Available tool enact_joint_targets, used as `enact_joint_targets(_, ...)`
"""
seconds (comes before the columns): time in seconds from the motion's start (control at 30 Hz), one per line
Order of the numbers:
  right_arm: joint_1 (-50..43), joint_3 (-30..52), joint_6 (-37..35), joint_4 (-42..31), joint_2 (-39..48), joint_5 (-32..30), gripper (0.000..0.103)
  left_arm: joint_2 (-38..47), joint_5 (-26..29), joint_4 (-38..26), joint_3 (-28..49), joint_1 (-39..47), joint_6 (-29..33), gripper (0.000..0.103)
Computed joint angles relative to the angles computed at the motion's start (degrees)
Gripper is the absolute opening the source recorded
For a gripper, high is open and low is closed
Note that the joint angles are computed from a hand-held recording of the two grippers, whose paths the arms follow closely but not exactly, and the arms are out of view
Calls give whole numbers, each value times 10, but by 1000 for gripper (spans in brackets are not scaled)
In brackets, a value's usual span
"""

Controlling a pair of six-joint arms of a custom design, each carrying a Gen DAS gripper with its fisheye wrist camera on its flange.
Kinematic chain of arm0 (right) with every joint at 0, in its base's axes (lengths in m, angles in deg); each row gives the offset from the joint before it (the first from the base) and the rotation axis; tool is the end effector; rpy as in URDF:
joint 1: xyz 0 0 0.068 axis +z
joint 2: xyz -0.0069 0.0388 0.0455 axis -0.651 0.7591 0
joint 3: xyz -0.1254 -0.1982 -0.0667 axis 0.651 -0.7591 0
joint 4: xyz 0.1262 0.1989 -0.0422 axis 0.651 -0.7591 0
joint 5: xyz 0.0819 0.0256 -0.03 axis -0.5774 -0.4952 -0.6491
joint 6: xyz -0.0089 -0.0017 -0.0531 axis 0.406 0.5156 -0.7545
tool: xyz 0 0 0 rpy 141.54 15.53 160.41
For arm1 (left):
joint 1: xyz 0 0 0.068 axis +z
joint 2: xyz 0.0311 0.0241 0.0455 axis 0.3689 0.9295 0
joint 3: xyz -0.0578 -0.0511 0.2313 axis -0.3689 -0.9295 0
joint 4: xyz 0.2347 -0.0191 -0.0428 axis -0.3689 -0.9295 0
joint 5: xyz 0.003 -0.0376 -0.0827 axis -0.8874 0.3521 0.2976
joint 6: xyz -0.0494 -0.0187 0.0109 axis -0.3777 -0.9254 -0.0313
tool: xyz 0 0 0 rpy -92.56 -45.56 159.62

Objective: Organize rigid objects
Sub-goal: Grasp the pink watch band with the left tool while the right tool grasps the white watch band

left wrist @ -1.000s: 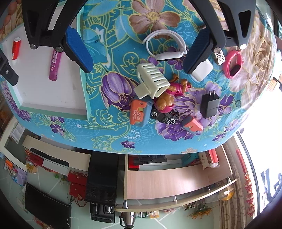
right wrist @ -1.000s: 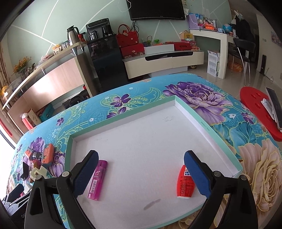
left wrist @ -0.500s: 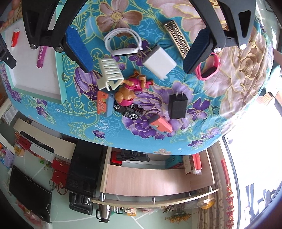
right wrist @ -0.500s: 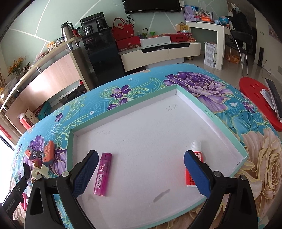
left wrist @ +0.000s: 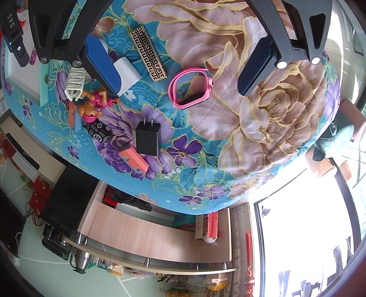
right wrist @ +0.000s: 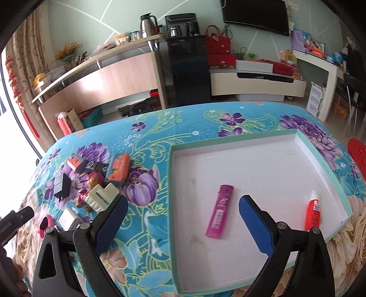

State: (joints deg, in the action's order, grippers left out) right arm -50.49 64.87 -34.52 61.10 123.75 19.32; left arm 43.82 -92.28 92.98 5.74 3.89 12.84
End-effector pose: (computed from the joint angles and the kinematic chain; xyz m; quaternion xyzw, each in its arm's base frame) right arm 0.2384 -0.0490 0.0424 0.2981 0.8778 -0.0557 0.3708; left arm 0.3557 -0.1111 0.0452 0.0075 0.9461 -0.0590 0.3183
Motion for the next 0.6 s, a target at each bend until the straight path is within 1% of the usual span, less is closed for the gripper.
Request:
enact_joint_targets(0.3, 132, 82, 8, -40, 80, 24, 98, 24, 4, -32, 23, 33, 16, 103)
enact_joint_targets(0.43, 161, 119, 13, -59, 118, 23, 98, 50, 4, -54, 48, 36, 28, 103)
enact_joint_targets(0.6, 172, 155, 17, -76, 157, 11, 98, 101, 19, -88, 100, 42, 26, 103)
